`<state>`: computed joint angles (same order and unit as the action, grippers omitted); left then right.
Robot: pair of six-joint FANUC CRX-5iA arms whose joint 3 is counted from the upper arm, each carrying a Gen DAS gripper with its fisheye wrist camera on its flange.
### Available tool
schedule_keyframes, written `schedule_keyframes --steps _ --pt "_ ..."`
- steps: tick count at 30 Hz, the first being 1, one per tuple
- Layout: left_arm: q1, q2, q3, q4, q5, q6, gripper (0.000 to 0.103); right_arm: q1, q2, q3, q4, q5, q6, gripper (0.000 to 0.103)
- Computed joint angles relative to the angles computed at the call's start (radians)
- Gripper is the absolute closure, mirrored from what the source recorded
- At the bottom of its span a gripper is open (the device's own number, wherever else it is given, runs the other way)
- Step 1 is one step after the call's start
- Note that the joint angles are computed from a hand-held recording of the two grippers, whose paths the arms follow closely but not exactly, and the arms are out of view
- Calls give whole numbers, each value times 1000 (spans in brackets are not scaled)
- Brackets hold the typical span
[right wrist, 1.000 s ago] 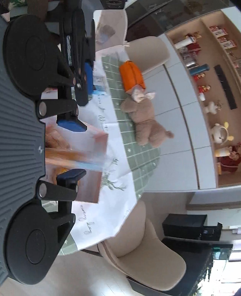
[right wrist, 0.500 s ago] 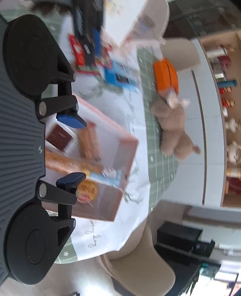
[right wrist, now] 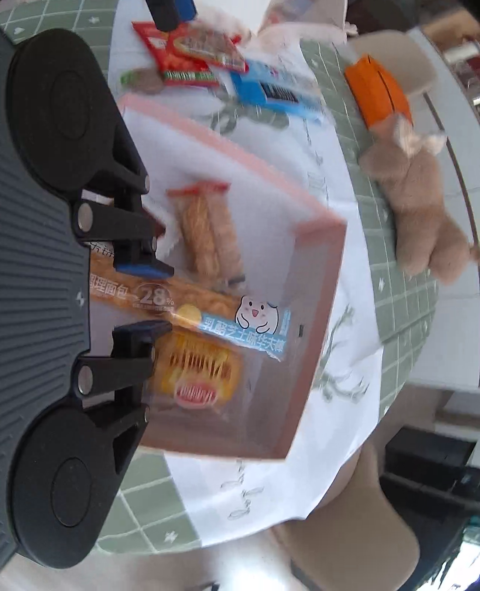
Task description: Organize snacks
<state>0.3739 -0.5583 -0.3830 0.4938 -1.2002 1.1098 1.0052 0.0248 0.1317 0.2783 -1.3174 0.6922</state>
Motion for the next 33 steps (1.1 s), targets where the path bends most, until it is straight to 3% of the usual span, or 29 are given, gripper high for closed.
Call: schedule_keyframes --steps 3,7,9,11,14,16,20,22,24,26,28,30,33 --pt "32 -11 -8 -33 30 72 58 -3 -18 -26 -18 45 11 76" --pt "111 -28 -25 -30 32 137 58 45 -13 -80 79 121 31 74" --pt "145 -35 -32 -20 20 112 58 38 -64 -121 54 234 35 78" --pt "159 -27 -22 -47 5 121 58 -2 -119 -142 -64 346 62 78" --pt "188 -30 -31 -38 -6 116 58 7 -36 -82 5 192 14 70" --pt "202 -37 -42 -36 -2 98 58 9 -33 -70 22 164 22 70" --pt "175 -39 -49 -92 31 143 58 80 -16 -72 202 67 11 66" --pt "156 -22 -56 -94 22 148 58 106 -32 -78 235 84 20 58" --pt "135 -24 -87 -60 34 104 54 128 -50 -80 241 127 30 43" --pt "140 -21 -104 16 8 23 56 148 -51 -64 226 164 48 40" --pt "197 -17 -138 166 -44 -45 58 162 -33 -32 183 190 76 40" --pt "210 -39 -143 201 9 -59 58 182 -18 -17 155 217 88 40" --pt "177 -13 -103 117 130 31 58 214 -18 -34 133 270 80 40"
